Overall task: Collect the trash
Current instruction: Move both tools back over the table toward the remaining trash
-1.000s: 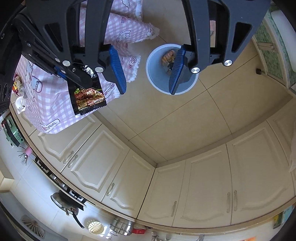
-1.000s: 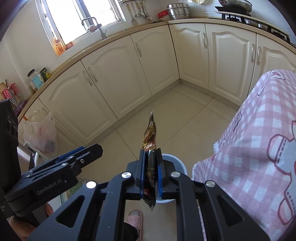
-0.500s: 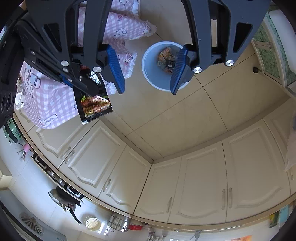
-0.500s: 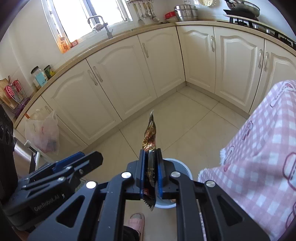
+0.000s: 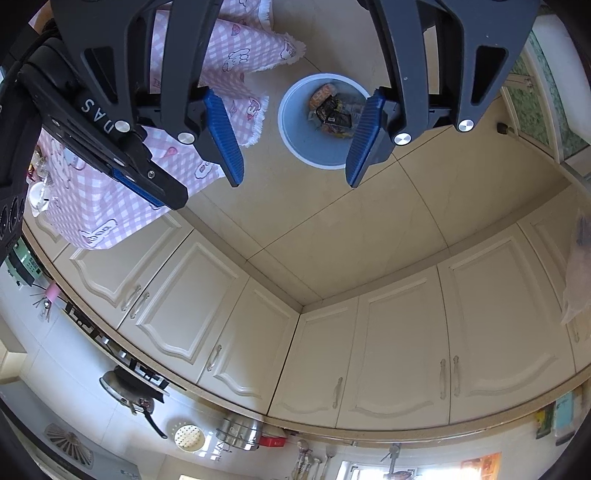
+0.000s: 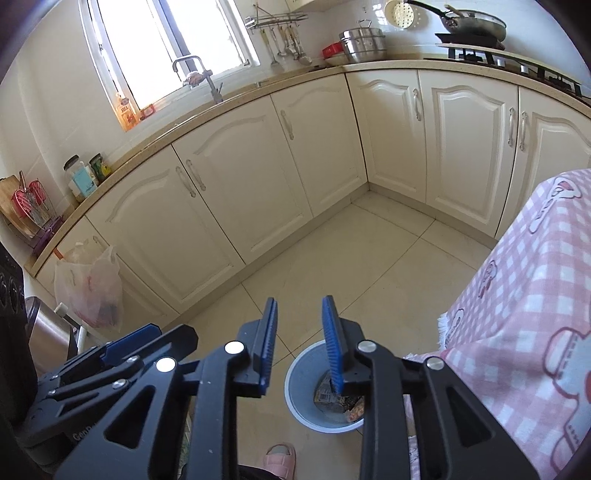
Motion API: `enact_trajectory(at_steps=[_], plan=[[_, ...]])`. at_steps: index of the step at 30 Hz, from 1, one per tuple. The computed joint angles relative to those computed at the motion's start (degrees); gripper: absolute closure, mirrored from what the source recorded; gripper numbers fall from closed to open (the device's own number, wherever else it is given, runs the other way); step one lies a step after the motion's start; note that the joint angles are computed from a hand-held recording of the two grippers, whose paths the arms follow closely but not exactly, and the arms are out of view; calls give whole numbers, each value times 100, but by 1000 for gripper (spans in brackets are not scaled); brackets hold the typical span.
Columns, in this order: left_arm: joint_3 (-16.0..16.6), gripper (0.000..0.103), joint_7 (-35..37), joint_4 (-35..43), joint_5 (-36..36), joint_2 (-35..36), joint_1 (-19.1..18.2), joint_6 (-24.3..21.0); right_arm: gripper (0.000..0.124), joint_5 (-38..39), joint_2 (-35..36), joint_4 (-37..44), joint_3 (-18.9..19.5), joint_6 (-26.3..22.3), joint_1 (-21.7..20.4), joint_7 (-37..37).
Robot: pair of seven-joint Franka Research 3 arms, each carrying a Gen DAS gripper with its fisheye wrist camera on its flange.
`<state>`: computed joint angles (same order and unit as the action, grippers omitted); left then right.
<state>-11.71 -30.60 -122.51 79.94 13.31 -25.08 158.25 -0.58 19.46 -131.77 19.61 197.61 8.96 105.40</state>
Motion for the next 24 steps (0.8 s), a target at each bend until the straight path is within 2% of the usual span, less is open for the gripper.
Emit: enact_trajectory(at_steps=[3, 8, 15, 20, 24], plan=[[-54, 47, 46, -1, -8, -98, -63, -88, 99, 15, -268, -256, -33, 99, -6, 64], [-196, 45, 111, -6, 55, -312, -178, -259, 98, -46, -881, -837, -309, 374, 137, 295], [-431, 42, 325, 285, 129, -360, -426, -459, 93, 128, -1935, -1824, -953, 769, 487, 351], [-506, 39, 752, 855, 65, -18, -713, -497, 90, 756, -2747, -2596, -1369, 952, 599, -69], [-471, 38, 1366, 1562, -144, 483, -1043, -406, 90, 1212, -3389, -3218, -1716, 1026, 459, -408]])
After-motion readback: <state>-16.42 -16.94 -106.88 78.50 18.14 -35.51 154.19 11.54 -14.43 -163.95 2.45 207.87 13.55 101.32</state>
